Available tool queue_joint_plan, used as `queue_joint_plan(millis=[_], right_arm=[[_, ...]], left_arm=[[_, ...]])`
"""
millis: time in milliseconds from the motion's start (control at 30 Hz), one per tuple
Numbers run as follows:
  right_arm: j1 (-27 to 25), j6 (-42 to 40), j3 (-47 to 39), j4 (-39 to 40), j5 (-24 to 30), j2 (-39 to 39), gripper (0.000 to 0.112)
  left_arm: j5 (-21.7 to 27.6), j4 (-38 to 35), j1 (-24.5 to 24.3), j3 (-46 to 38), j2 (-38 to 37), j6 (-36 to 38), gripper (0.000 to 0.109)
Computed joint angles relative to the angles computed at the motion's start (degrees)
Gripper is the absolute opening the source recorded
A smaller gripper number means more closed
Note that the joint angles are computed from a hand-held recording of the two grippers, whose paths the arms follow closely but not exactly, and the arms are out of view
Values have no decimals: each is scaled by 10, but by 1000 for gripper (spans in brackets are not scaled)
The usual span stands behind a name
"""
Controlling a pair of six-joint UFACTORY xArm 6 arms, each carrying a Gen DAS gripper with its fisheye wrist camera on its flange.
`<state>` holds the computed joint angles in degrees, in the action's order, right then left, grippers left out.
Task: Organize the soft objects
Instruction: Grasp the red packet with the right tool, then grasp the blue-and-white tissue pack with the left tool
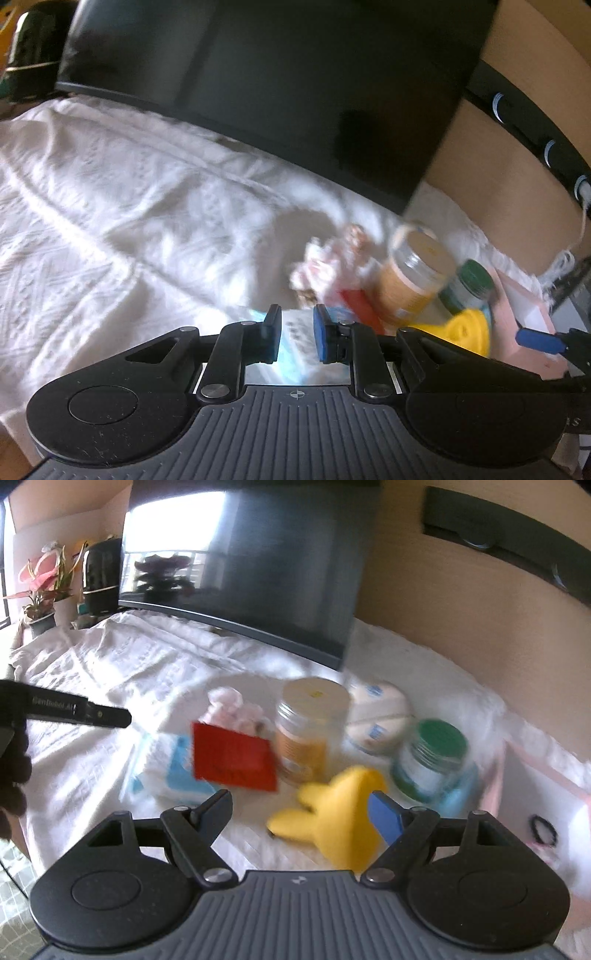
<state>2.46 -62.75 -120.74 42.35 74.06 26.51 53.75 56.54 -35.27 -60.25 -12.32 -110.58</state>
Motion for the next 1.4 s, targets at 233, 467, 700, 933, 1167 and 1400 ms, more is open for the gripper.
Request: queue_joint_plan(millis=[233,467,700,933,1167,1400], right_arm=[[93,9,125,-11,-97,-65,71],[120,50,103,-47,-104,-32,24],[62,120,18,-74,-37,6,4],[24,119,48,-115,8,-7,4],[19,80,107,-143,-18,-37,22],[4,31,143,-114,-43,-61,49]], left_arm=[[-80,0,33,84,-66,19,21],[-167,-25,82,105,-67,114,21],[-268,-10,159,58,5,162,21],[-357,-115,184,57,46,256,21],[-343,-167,132,87,15,293,23],[-150,-110,41,-19,39,331,23]])
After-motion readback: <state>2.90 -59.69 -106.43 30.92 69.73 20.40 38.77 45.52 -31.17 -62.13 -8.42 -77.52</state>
